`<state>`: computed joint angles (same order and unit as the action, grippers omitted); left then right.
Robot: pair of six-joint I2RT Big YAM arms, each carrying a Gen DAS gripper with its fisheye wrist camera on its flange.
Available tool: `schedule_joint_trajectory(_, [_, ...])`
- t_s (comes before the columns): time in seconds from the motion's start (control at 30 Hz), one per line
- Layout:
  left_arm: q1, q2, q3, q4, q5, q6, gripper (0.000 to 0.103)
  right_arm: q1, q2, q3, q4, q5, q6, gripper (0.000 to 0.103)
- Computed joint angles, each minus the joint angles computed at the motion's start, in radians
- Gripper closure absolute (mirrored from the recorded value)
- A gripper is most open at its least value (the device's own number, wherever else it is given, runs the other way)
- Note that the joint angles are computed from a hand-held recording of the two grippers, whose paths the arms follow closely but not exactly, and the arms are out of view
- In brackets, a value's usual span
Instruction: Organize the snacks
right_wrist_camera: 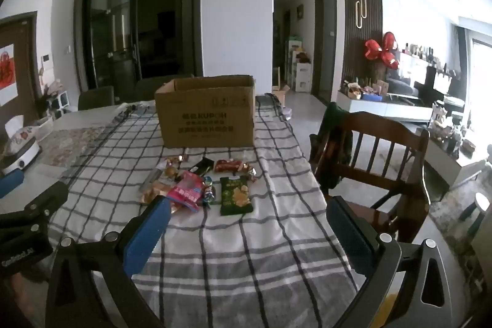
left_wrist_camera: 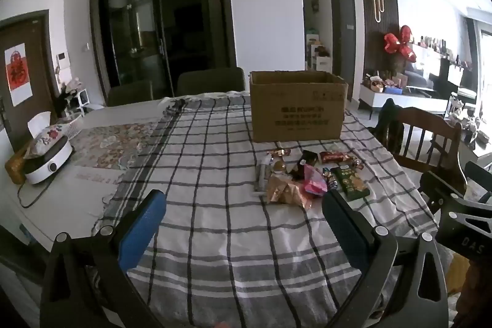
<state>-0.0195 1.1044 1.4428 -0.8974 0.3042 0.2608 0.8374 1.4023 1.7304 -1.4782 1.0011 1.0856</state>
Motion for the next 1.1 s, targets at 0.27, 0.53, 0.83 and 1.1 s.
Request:
schedule_joint_trajectory(0.27, [0.005,0.003,0.011,-0.01,0.011,0.005,0.0,0.001,-0.002,-0.002,0.005,0.002,-0.001,0.001])
schedule_joint_trajectory(0.53, [0.004,0.007,0.028,-0.01,0.008,0.002,0.0,0.001,-0.004,-0.003,0.007,0.003,-0.003,0.001])
schedule_joint_trajectory(0.83, [0.005,-0.004,0.012,0.004,0.01,0.001,0.0,0.001,-0.005,-0.006,0.008,0.002,-0.001,0.001])
schedule_joint_trajectory(1.1, [0.001,-0.007,0.012,0.003,0.008,-0.002,0.0,0.002,-0.004,-0.004,0.008,0.003,-0.001,0.001])
